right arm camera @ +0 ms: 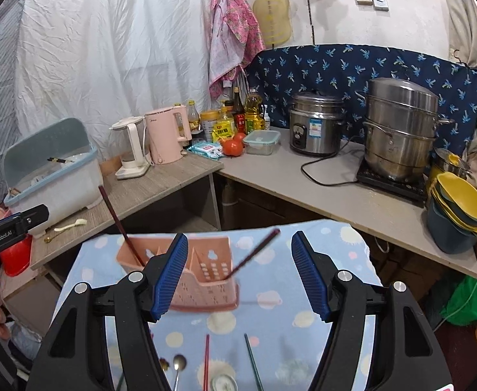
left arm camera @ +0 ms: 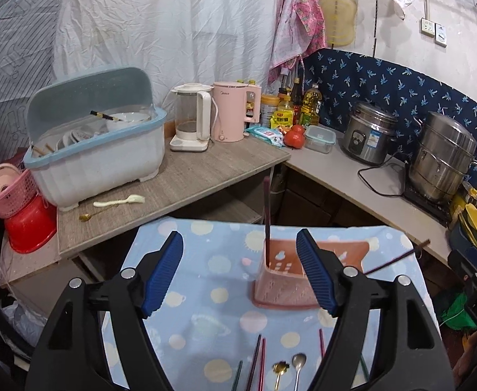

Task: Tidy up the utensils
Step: 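Move the open right gripper back over the green chopstick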

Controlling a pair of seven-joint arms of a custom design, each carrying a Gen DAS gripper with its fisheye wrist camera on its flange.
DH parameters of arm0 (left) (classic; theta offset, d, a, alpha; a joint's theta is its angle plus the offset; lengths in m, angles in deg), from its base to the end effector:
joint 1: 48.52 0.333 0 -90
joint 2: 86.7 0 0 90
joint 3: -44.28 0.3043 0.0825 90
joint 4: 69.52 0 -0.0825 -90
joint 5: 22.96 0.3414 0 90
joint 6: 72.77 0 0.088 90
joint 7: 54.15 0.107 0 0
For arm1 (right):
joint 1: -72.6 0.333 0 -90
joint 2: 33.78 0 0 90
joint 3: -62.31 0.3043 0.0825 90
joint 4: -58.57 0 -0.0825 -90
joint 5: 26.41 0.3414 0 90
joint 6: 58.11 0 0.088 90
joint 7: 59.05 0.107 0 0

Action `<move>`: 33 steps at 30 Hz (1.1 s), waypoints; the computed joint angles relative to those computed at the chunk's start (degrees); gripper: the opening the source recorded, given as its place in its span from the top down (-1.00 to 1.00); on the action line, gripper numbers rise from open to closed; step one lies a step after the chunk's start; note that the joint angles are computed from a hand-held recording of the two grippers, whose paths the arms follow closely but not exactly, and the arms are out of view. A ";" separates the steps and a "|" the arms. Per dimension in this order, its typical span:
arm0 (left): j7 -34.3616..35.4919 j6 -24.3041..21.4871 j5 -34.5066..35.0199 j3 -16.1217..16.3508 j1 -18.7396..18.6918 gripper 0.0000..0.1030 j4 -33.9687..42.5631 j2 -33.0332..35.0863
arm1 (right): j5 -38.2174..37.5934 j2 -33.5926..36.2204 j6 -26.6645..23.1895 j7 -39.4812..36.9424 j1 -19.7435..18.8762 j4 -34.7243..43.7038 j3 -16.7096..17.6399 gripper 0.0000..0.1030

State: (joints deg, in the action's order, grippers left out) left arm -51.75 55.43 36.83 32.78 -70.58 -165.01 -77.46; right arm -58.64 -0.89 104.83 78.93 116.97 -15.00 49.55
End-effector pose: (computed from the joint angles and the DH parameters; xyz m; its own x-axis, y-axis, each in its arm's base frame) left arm 0.5255 -0.3071 0.5652 0.3877 -0.9177 0.0864 -0.4896 -0.2844 -0.8243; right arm 0.5692 0.4417 0.5359 0.3009 -0.9517 -0.0606 -0.4716 -0.0933 -0.8769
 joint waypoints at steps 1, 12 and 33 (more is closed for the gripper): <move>-1.09 0.00 0.03 -0.16 -0.19 -0.33 -2.00 -1.17 | -0.89 -1.38 0.50 1.04 0.70 -2.53 -0.73 -0.24; -8.78 -0.67 -2.91 -4.41 -0.43 -0.33 -17.88 -8.00 | -16.27 -13.40 2.09 16.37 2.83 -25.81 -1.42 -0.24; -20.31 1.85 -8.99 -8.21 -6.09 -0.31 -32.48 -6.35 | -27.11 -14.98 3.54 27.39 -6.97 -43.22 8.86 0.02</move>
